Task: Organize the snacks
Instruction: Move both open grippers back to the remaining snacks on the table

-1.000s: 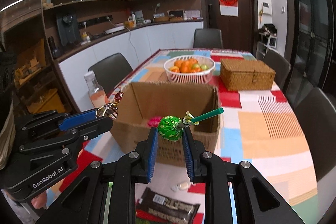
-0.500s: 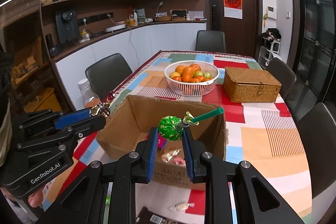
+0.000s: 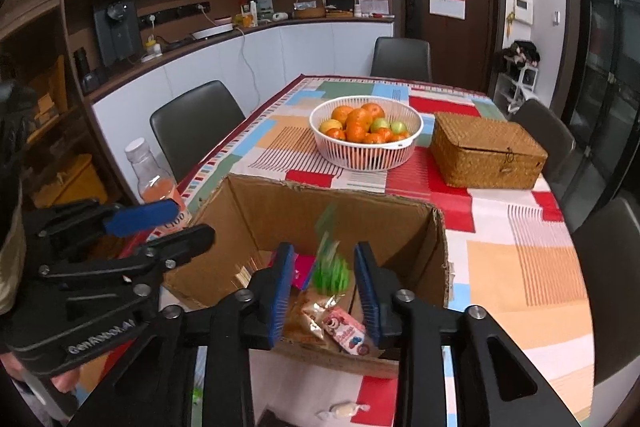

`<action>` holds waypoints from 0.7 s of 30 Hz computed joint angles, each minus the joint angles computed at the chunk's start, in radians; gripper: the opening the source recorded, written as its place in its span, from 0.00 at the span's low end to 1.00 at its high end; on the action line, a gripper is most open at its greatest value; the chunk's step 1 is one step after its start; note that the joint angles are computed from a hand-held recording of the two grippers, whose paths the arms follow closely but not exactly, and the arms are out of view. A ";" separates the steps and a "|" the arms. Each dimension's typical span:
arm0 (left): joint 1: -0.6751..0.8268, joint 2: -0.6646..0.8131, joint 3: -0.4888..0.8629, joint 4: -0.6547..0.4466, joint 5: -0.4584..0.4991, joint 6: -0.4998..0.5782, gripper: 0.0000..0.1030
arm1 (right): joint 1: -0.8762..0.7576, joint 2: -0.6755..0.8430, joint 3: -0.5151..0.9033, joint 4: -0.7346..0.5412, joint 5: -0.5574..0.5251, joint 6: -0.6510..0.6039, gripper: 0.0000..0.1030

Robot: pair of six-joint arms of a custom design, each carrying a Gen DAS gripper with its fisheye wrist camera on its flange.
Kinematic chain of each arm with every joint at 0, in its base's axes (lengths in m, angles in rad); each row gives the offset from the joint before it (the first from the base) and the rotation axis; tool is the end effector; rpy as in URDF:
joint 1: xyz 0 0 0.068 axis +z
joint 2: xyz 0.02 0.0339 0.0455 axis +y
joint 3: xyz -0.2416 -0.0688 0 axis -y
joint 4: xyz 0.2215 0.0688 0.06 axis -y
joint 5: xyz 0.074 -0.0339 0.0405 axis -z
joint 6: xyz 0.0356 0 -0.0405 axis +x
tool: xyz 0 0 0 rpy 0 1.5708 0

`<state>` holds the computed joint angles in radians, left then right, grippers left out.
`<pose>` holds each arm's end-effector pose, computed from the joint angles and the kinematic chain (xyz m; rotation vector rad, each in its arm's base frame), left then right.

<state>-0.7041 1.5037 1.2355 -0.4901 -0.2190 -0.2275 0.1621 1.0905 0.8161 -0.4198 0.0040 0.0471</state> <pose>0.2430 -0.1962 0.2789 0.4399 2.2746 -0.2198 0.2192 0.0357 0.2554 -0.1282 2.2636 0.1064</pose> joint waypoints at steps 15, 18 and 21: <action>-0.126 -0.310 -0.253 -0.071 -0.132 -0.104 0.39 | 0.232 -0.286 -0.154 -0.124 0.098 0.061 0.35; -0.154 -0.358 -0.294 -0.083 -0.153 -0.118 0.40 | 0.282 -0.326 -0.181 -0.147 0.118 0.088 0.35; -0.181 -0.399 -0.341 -0.094 -0.172 -0.132 0.40 | 0.333 -0.364 -0.212 -0.171 0.133 0.122 0.35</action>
